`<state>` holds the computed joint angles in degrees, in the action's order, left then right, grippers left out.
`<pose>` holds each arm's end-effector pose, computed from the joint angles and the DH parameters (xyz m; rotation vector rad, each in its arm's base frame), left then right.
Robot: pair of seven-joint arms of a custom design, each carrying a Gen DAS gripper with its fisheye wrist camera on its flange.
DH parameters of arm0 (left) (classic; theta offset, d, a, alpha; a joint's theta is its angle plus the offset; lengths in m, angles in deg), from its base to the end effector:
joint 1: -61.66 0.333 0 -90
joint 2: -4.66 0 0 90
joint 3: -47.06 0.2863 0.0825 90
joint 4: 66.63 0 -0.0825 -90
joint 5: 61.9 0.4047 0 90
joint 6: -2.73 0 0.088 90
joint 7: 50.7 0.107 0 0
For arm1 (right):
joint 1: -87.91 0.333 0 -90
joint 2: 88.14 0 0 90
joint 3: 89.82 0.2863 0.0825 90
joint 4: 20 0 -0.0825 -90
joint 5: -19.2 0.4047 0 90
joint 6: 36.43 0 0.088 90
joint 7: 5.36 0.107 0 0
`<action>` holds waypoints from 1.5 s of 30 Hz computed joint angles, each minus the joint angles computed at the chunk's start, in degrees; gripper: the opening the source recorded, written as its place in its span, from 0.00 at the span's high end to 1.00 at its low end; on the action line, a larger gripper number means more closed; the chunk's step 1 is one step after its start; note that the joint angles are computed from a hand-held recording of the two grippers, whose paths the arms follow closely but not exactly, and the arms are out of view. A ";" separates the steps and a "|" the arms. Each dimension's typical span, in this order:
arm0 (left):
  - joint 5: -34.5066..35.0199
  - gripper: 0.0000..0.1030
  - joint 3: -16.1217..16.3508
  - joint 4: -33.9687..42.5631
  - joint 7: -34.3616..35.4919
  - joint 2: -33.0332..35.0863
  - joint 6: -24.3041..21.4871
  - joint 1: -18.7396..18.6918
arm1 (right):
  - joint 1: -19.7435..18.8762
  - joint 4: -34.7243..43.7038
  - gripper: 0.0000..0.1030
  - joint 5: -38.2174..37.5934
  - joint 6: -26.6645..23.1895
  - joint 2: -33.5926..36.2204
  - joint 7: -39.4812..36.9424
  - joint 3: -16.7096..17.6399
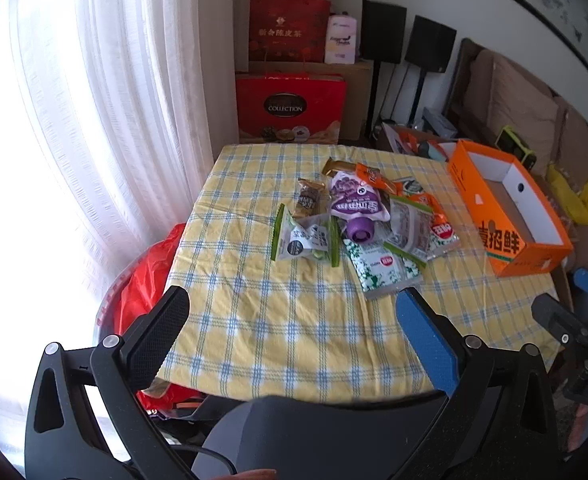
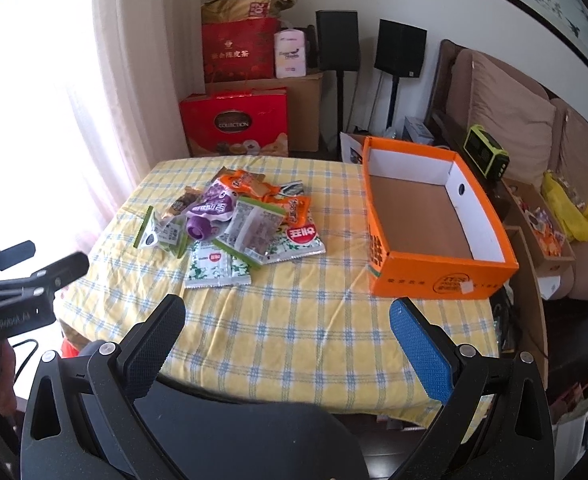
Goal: Organize objects
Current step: 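Move both tools toward the pile of snack packets, then grasp a green-edged white packet with left tool while right tool grasps a clear green-edged packet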
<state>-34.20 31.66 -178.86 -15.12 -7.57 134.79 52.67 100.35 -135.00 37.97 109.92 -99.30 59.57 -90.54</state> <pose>0.5153 -0.2358 0.5955 -2.0216 1.5111 -0.6374 0.5642 0.1120 0.5930 -2.0425 1.2986 -0.5160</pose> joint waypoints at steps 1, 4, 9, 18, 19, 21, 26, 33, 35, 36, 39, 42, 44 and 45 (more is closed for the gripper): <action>-0.43 0.00 0.34 -0.38 0.29 -0.07 0.81 0.04 | 0.09 0.19 0.00 0.19 -0.08 0.24 0.00 0.03; -1.35 0.00 0.89 -0.44 1.34 0.72 1.67 0.43 | 0.07 1.37 0.00 0.39 -0.47 1.55 0.27 0.17; -6.17 0.00 2.41 -0.38 2.89 1.96 2.14 0.76 | -0.03 3.10 0.00 0.07 0.16 3.62 0.25 0.57; -6.98 0.00 3.40 -0.58 1.68 3.21 3.45 2.38 | -0.30 7.67 0.00 2.35 -1.59 8.27 -0.66 1.42; -6.44 0.00 3.42 -0.67 1.06 3.31 3.66 2.67 | -0.29 8.23 0.00 2.44 -1.54 8.91 -0.71 1.60; -2.69 0.00 2.93 -0.64 -1.61 3.60 3.59 3.40 | -0.33 9.56 0.00 3.30 -1.88 10.21 -1.14 1.86; 0.50 0.00 3.26 0.85 -2.82 5.76 3.14 3.71 | -0.47 13.97 0.01 3.55 -3.20 14.37 -1.15 2.80; -1.01 0.00 5.06 3.06 -1.94 9.42 5.23 3.54 | -0.35 19.42 0.05 -0.35 -3.97 19.92 0.82 4.06; -4.87 0.00 5.71 3.43 0.41 10.38 7.21 3.62 | -0.34 21.57 0.06 -1.32 -4.83 21.84 2.12 4.18; -6.43 0.00 5.93 3.70 1.68 11.01 8.26 3.65 | -0.35 22.92 0.07 -1.75 -5.45 23.01 3.00 4.21; -9.53 0.00 6.19 5.36 4.70 13.19 9.27 3.50 | -0.47 26.42 0.10 -2.66 -6.99 25.99 5.19 4.40; -11.39 0.00 6.43 7.30 6.58 15.48 9.60 3.23 | -0.57 30.51 0.14 -3.78 -9.13 29.38 7.12 4.52; -11.76 0.01 6.60 8.84 7.51 17.03 9.04 2.92 | -0.54 32.99 0.20 -4.80 -10.52 31.45 8.28 4.52; -12.21 0.03 6.69 9.75 8.27 17.92 8.66 2.82 | -0.65 34.34 0.24 -4.98 -11.37 32.54 8.66 4.60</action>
<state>-46.41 38.35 -169.11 -6.85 10.35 143.45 55.49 99.71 -100.67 32.98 98.55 -66.75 68.23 -85.94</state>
